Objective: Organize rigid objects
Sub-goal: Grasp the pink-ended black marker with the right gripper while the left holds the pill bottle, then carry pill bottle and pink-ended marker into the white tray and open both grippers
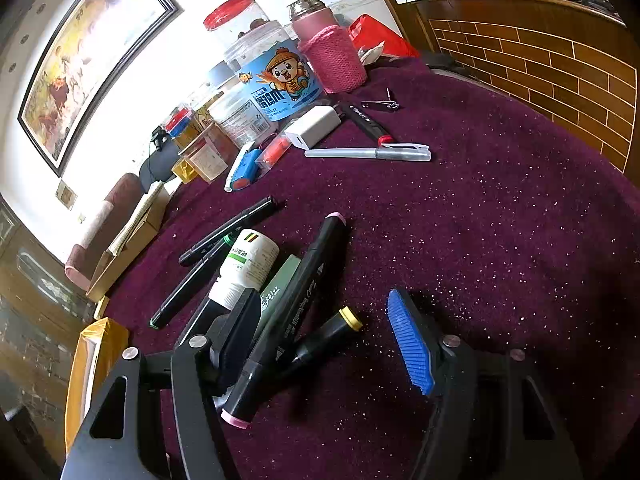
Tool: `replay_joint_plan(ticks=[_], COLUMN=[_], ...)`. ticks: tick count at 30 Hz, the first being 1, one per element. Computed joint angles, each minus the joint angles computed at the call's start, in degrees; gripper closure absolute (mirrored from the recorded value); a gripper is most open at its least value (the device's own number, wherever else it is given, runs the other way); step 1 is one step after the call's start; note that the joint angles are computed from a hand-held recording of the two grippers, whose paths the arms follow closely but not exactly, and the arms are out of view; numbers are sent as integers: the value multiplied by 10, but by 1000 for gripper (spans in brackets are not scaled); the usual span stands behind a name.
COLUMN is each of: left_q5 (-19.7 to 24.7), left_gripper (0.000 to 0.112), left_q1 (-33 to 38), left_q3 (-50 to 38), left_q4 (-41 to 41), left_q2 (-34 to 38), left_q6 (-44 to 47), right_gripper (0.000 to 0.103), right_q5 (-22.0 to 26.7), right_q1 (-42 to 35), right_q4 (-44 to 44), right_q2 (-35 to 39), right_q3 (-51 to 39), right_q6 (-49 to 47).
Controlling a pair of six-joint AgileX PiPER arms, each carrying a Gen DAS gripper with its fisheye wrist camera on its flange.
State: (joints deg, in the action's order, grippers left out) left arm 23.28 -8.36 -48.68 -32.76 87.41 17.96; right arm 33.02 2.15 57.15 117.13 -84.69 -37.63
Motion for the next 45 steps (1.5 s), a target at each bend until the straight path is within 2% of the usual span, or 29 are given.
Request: replay_joint_plan(ticks=[1, 2, 4, 6, 9, 12, 14, 16, 17, 18, 19, 21, 22, 26, 30, 33, 36, 38, 42, 45], left_q5=[-27, -32, 2, 3, 24, 51, 73, 83, 84, 89, 97, 101, 102, 129, 177, 242, 328, 359, 372, 337], left_gripper=[75, 80, 80, 80, 80, 80, 80, 80, 80, 80, 80, 80, 80, 80, 80, 80, 80, 80, 80, 80], left_q1=[-10, -12, 14, 38, 67, 99, 122, 134, 135, 140, 147, 154, 157, 191, 256, 345, 472, 541, 626, 638], left_q3=[13, 18, 24, 49, 78, 102, 115, 123, 123, 126, 130, 135, 138, 149, 154, 152, 136, 119, 58, 8], left_q4=[15, 8, -76, -155, -208, -258, -288, -298, -299, -302, -305, -302, -299, -312, -334, -344, -339, -323, -270, -233], left_q2=[-5, -7, -15, -34, -76, -115, -135, -152, -157, -163, -173, -186, -194, -217, -232, -242, -239, -230, -182, -123], left_q6=[-13, -2, 66, 144, 190, 236, 264, 273, 272, 275, 278, 276, 273, 292, 323, 350, 374, 383, 372, 353], right_gripper=[42, 42, 42, 42, 42, 42, 42, 44, 51, 62, 65, 88, 89, 89, 89, 89, 89, 89, 89, 89], right_q5=[1, 1, 1, -1, -6, -11, -7, 17, 42, 62, 89, 112, 122, 141, 151, 170, 194, 211, 241, 246], right_q1=[-1, -2, -3, 1, 22, 34, 48, 71, 84, 92, 96, 108, 107, 71, 18, -1, 10, 30, 95, 160], right_q4=[3, 7, 14, -6, -129, -184, -253, -354, -409, -442, -457, -516, -520, -421, -254, -143, -76, -50, -18, -25], right_q2=[0, 0, 0, 1, -3, -10, -7, 12, 31, 47, 68, 88, 94, 89, 45, 2, -30, -38, -43, -28], right_q3=[0, 1, 2, -3, -26, -38, -61, -110, -145, -171, -205, -238, -249, -244, -169, -104, -65, -64, -82, -121], right_q6=[-1, -4, -8, 9, 110, 155, 209, 278, 317, 339, 344, 389, 393, 336, 234, 151, 97, 85, 85, 114])
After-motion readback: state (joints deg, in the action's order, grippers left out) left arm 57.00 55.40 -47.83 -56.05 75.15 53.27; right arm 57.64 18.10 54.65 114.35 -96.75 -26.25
